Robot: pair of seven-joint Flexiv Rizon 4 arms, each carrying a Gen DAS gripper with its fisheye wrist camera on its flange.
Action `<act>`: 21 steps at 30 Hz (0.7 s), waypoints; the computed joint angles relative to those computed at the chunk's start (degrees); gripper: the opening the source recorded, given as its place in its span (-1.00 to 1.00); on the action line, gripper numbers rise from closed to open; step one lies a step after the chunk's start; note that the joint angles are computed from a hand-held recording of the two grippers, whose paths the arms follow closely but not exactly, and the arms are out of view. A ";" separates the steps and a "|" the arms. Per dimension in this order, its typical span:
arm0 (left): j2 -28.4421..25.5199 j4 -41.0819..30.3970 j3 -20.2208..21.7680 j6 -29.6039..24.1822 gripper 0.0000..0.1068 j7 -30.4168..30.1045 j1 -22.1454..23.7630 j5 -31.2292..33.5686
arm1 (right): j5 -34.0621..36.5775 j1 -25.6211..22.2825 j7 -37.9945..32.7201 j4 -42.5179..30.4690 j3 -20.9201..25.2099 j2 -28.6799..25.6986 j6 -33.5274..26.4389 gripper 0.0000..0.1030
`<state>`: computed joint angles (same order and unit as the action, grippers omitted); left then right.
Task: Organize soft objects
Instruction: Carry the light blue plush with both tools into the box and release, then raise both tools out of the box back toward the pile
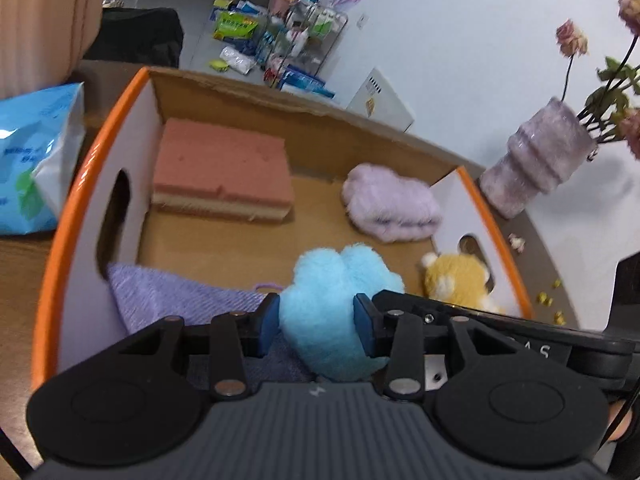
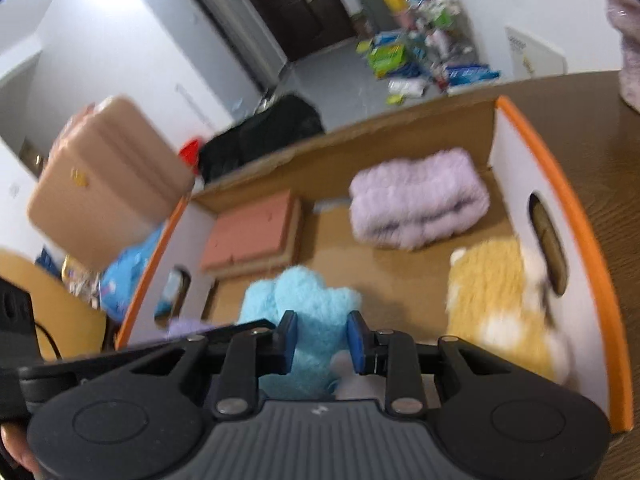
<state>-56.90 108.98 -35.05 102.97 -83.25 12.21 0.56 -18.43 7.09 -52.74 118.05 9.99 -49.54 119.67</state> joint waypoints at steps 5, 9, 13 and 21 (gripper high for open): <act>3.01 0.93 2.87 -0.11 -0.07 -1.13 -2.48 -1.14 | 5.46 5.13 -1.33 2.31 -3.71 3.33 -0.52 -0.44; 8.97 4.12 7.15 2.38 0.01 -2.79 -5.72 -1.44 | 14.75 14.00 -6.30 7.36 -10.34 9.29 1.86 -0.09; 16.55 10.05 13.01 9.39 0.29 -4.88 -9.74 0.10 | 25.26 22.82 -14.62 13.97 -15.80 16.78 4.97 0.04; 22.42 23.89 32.26 37.32 0.67 -2.64 -28.44 -5.96 | 48.87 36.62 -31.50 22.76 -18.27 19.22 24.28 0.64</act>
